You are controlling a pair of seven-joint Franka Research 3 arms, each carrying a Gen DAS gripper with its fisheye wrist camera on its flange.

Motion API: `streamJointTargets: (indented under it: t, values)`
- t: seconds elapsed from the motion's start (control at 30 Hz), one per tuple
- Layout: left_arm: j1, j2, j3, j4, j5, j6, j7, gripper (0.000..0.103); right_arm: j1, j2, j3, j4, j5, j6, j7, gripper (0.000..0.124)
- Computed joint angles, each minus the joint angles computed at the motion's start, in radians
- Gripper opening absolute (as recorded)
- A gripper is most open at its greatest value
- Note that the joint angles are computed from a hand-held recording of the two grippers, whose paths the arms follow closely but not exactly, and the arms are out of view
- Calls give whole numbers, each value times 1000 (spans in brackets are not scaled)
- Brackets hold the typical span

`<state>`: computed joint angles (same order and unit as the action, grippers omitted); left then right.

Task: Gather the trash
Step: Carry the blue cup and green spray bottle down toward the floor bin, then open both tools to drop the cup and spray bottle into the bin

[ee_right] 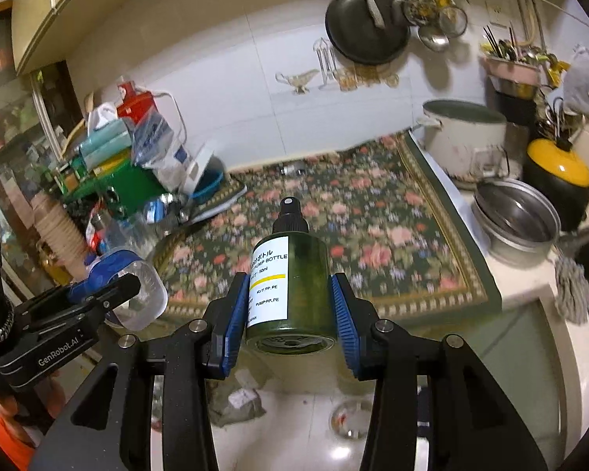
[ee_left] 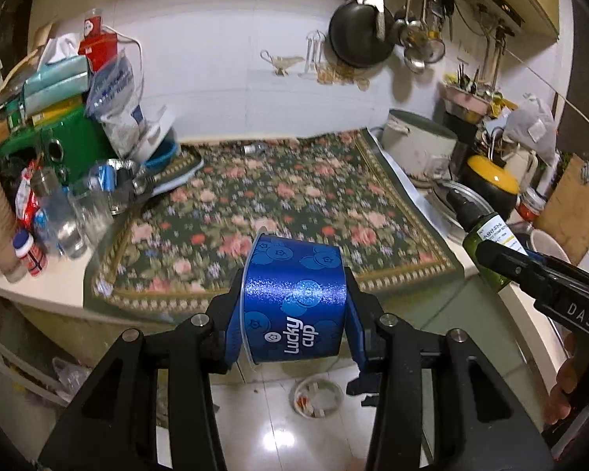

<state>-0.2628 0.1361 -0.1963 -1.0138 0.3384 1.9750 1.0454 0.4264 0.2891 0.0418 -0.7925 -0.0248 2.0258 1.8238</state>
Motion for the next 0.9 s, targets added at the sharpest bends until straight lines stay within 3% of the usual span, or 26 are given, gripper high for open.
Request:
streamJointTargets:
  t: [0.23, 0.4, 0.63, 0.9]
  values:
    - [-1, -82, -24, -250, -60, 59, -75, 43, -56, -209, 17, -418, 45, 108, -23, 39]
    - [-16, -91, -42, -411, -65, 116, -167, 43, -115, -305, 16, -676, 135, 172, -105, 39]
    - [-38, -31, -54, -594, -81, 252, -280, 43, -173, -338, 3, -904, 225, 223, -235, 39]
    - [-47, 88, -52, -686, -118, 418, -272, 43, -197, -270, -1, -1037, 311, 332, -382, 39]
